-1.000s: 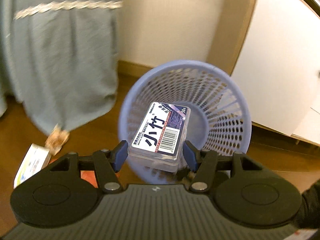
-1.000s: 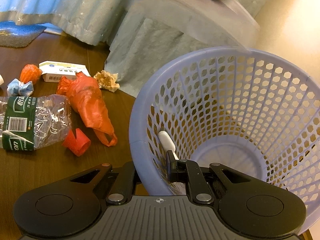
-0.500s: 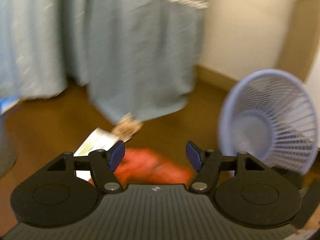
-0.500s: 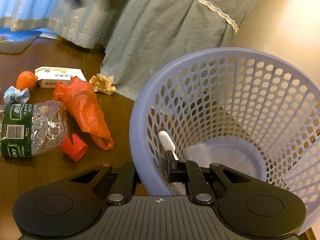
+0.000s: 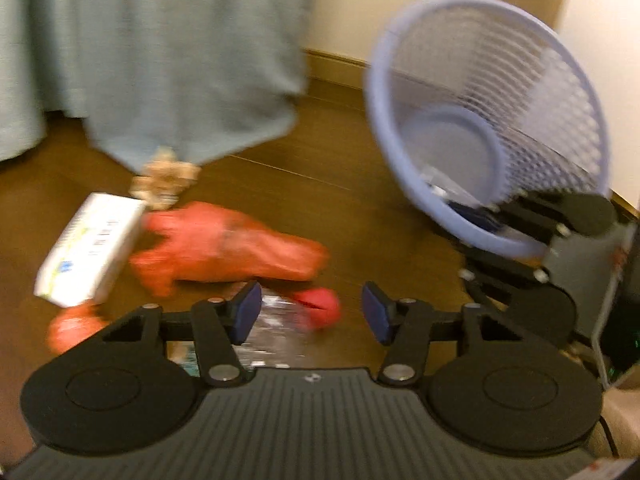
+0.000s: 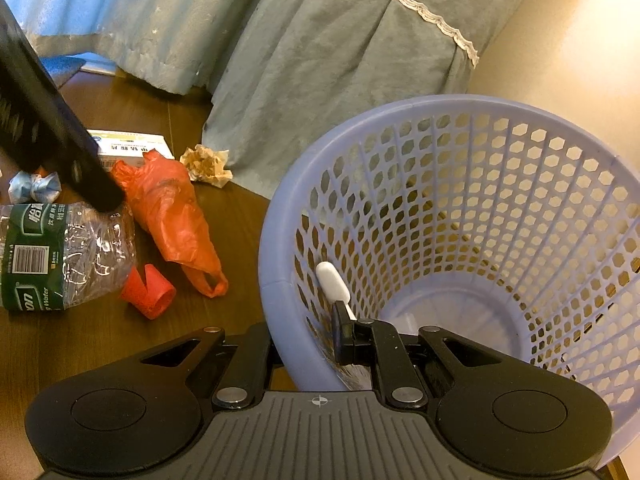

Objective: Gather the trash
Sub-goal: 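Grasp the red paper cup with the left gripper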

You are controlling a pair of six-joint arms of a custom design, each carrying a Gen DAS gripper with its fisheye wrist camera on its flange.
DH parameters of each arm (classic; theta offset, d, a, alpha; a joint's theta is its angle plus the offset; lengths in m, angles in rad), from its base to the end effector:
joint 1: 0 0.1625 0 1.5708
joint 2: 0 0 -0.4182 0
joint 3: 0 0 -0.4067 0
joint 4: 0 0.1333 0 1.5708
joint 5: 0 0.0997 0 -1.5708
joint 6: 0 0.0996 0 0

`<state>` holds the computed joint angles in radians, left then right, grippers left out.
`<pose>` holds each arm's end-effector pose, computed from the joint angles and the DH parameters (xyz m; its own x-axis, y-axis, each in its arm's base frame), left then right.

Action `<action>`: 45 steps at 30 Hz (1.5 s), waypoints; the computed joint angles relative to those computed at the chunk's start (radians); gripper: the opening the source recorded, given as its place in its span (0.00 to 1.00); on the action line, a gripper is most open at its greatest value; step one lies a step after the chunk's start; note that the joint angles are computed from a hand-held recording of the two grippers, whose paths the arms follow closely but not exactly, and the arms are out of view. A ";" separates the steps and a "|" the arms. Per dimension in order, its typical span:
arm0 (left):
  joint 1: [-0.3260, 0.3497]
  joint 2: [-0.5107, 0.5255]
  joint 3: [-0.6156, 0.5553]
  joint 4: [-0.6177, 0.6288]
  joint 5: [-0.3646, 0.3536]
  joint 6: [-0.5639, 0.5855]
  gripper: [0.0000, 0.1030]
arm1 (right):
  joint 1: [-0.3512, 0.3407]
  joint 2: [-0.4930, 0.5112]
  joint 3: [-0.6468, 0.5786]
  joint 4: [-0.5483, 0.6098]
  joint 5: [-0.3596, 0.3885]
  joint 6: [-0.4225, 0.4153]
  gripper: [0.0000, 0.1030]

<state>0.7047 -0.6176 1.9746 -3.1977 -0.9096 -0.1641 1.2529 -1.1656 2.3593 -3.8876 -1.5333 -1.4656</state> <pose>-0.2887 -0.5007 -0.0420 -0.7474 0.3865 -0.5403 0.6205 0.6969 -0.3597 -0.0097 -0.4679 0.2155 -0.2353 -0.3795 0.8948 -0.9403 0.3219 -0.1108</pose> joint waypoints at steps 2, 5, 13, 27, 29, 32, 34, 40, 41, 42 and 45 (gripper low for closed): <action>0.020 0.017 -0.016 0.018 -0.057 0.025 0.43 | -0.002 -0.004 -0.001 0.006 0.003 0.003 0.08; 0.040 0.025 -0.041 0.106 -0.085 0.014 0.42 | -0.004 -0.010 0.003 0.007 0.008 0.007 0.08; 0.057 0.020 -0.053 0.169 0.035 -0.062 0.42 | -0.010 -0.022 0.004 0.018 0.021 0.015 0.07; 0.025 0.101 -0.130 0.220 0.039 -0.043 0.45 | -0.020 -0.035 0.002 0.028 0.026 0.019 0.07; 0.024 0.117 -0.154 0.243 0.058 -0.038 0.45 | -0.020 -0.035 0.003 0.028 0.025 0.019 0.06; 0.023 0.137 -0.189 0.302 0.079 -0.032 0.39 | -0.024 -0.039 0.005 0.028 0.025 0.020 0.06; 0.019 0.142 -0.198 0.333 0.091 -0.037 0.32 | -0.028 -0.043 0.006 0.030 0.027 0.022 0.06; 0.008 0.124 -0.172 0.340 0.096 -0.046 0.31 | -0.030 -0.050 0.007 0.033 0.026 0.034 0.06; 0.005 0.116 -0.165 0.341 0.094 -0.052 0.31 | -0.030 -0.050 0.008 0.032 0.026 0.034 0.06; 0.002 0.109 -0.160 0.340 0.094 -0.056 0.31 | -0.028 -0.048 0.005 0.033 0.024 0.034 0.06; -0.006 0.082 -0.147 0.339 0.090 -0.078 0.31 | -0.027 -0.046 0.005 0.030 0.022 0.032 0.07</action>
